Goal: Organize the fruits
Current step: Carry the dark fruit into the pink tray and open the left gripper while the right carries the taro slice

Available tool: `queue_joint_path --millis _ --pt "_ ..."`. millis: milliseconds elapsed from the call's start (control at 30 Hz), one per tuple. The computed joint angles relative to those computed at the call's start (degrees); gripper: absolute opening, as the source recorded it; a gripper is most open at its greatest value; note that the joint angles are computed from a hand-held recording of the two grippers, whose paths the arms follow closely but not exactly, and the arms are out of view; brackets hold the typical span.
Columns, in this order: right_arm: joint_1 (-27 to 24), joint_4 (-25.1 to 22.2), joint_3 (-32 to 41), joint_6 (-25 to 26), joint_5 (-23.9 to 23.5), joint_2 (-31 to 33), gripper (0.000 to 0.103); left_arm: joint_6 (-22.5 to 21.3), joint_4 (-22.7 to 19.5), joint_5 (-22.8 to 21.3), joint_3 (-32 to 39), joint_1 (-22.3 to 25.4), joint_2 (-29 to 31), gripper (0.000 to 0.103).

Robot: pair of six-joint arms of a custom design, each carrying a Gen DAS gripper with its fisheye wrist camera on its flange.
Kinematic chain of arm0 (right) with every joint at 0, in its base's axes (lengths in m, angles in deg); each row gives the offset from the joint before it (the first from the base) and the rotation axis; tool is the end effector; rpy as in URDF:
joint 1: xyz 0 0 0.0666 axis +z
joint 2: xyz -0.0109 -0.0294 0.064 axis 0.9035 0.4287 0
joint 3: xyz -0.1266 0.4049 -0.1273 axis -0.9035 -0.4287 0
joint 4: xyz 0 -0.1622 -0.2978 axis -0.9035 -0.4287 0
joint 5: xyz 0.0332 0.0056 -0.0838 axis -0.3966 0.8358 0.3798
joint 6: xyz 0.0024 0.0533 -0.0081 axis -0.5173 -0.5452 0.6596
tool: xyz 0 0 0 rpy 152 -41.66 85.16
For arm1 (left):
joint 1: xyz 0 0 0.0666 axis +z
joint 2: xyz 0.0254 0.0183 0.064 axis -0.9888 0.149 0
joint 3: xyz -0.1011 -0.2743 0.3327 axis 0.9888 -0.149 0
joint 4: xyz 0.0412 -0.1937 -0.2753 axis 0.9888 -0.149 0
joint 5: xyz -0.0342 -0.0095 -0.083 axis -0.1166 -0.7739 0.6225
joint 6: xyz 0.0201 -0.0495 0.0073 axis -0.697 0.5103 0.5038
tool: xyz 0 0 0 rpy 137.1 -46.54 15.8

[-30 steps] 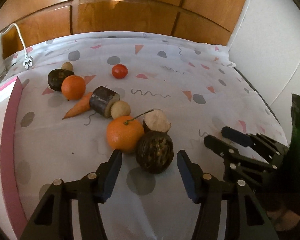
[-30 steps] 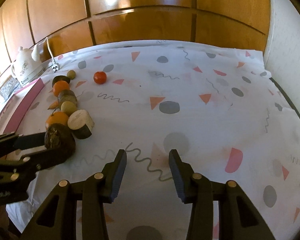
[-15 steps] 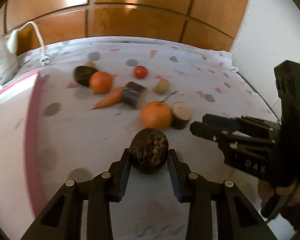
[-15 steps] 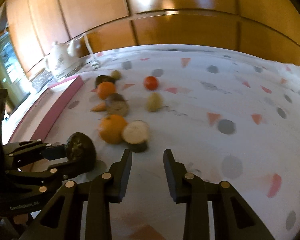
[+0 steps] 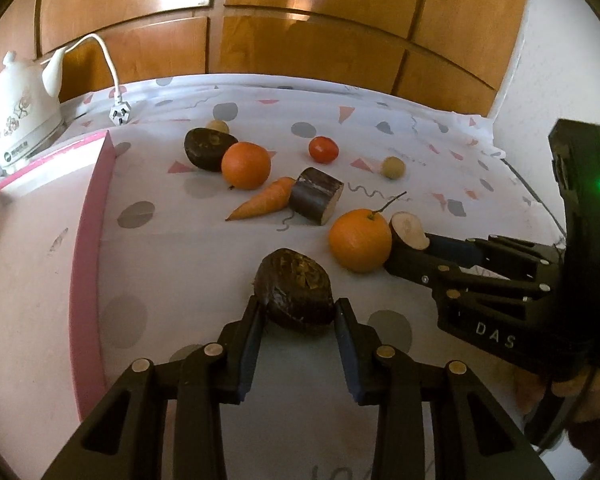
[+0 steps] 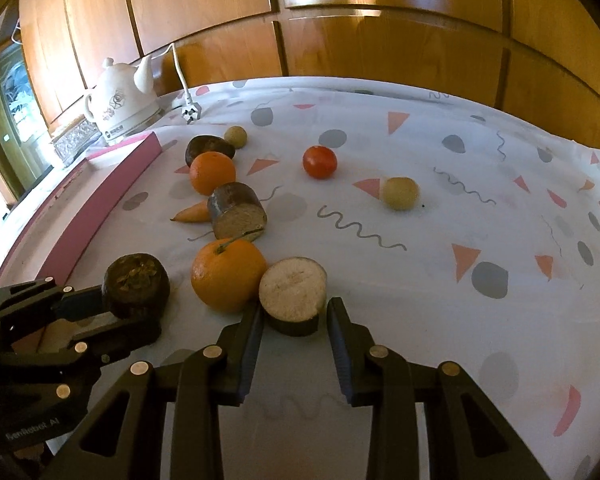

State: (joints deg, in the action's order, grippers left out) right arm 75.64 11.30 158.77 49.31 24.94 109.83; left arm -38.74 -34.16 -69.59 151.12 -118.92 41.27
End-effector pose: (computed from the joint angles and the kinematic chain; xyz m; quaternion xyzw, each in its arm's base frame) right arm 0.4212 0.0939 0.3988 -0.2830 0.8897 0.1425 0.3287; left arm 0.3346 -0.2422 0.4029 -0.0584 0.9336 -0.0643 0.3475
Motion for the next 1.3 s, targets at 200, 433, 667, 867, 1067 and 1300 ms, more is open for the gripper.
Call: queue_joint_path --millis 200,433,667,867,1067,1300 --pt "1.29 1.16 -0.5 0.4 3.38 -0.47 0.033 0.37 1.04 1.09 -0.54 0.5 -0.4 0.036" --pt "2.07 1.51 -0.1 -0.07 5.31 -0.18 0.033 2.8 0.34 1.67 -0.07 0.94 -1.22 0.056" --pt "1.79 2.51 -0.52 -0.97 4.74 -0.05 0.034 3.02 -0.5 2.1 1.0 2.38 -0.36 0.052" --pt "1.7 3.5 -1.21 -1.68 4.54 -0.29 0.033 1.79 -1.36 0.84 0.85 1.62 -0.16 0.042" --pt "1.15 3.3 -2.68 -2.51 5.12 -1.88 0.033 1.65 -3.12 -0.66 0.89 0.19 -1.31 0.042" --pt "-0.25 0.63 -4.43 -0.67 4.83 -4.94 0.033 3.63 -6.79 -4.41 2.0 -0.67 -3.43 0.042"
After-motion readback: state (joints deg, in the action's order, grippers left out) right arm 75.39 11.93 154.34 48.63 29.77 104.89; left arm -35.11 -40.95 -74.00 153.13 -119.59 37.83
